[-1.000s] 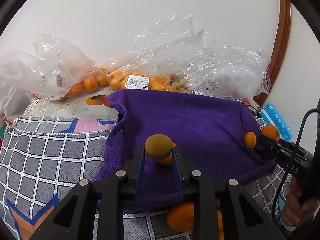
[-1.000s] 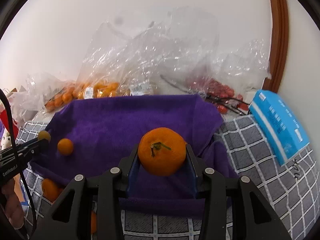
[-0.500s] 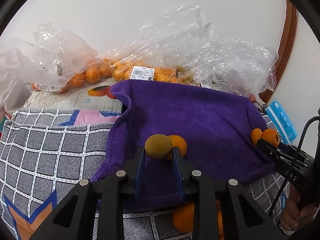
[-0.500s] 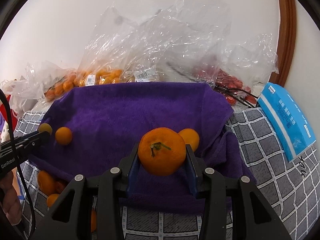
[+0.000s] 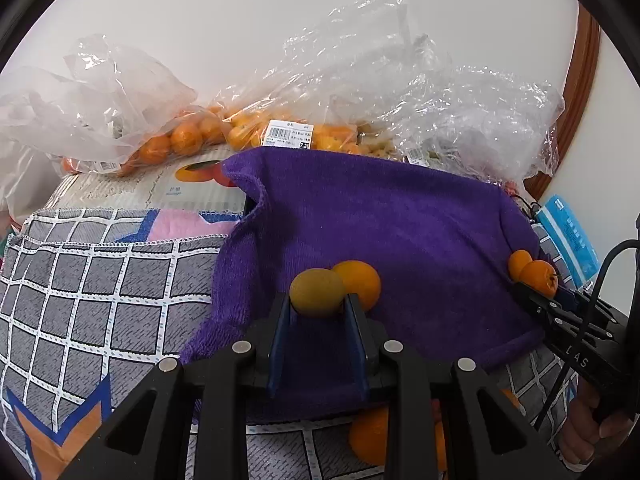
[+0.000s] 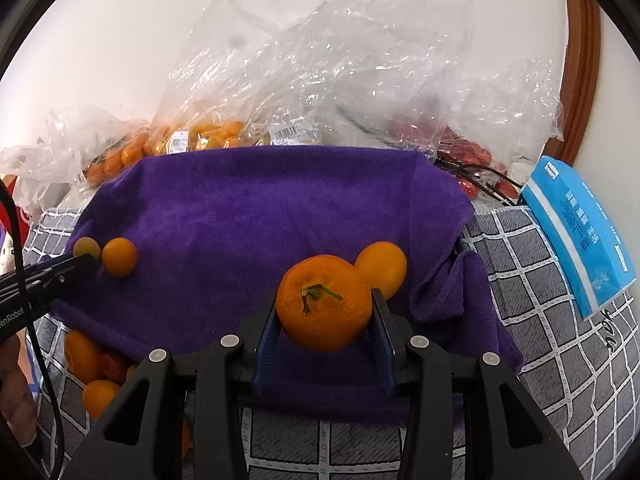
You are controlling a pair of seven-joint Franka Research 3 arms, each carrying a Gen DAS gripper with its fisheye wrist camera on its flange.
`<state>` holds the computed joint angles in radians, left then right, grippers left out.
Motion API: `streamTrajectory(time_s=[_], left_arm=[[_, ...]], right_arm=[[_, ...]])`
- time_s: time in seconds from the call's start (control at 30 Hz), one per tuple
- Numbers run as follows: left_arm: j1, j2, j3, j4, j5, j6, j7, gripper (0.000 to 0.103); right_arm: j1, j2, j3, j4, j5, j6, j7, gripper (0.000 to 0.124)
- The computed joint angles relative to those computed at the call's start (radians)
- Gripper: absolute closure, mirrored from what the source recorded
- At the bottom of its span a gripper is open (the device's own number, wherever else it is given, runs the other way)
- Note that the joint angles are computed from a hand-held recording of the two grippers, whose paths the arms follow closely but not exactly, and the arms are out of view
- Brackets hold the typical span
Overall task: Organize fruits
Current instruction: 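Lower the tangerine onto the towel and open the right tool while the left tool releases its fruit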
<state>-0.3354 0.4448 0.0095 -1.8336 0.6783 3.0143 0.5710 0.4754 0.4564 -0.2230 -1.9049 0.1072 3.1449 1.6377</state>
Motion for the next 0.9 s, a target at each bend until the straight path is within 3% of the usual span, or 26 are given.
streamTrajectory(time_s=[0.37,0.73,0.9], left_arm=[[0.025,0.004,-0.033,0.003,-0.045,-0.012,0.048,0.076],[0.018,0.008,-0.029,0.006,-0.058,-0.017,0.066,0.076],[0.021,0.008,-0.033,0.006,-0.066,-0.018,0.076,0.076]], right_arm=[[0.008,0.008,-0.014,0.010,-0.016,-0.022,0.016,0.082],[-0.026,0.011,0.022,0.018,-0.025,-0.036,0.014,0.081],[-0.014,0.010,0.007,0.016,-0.033,-0.036,0.022,0.081]])
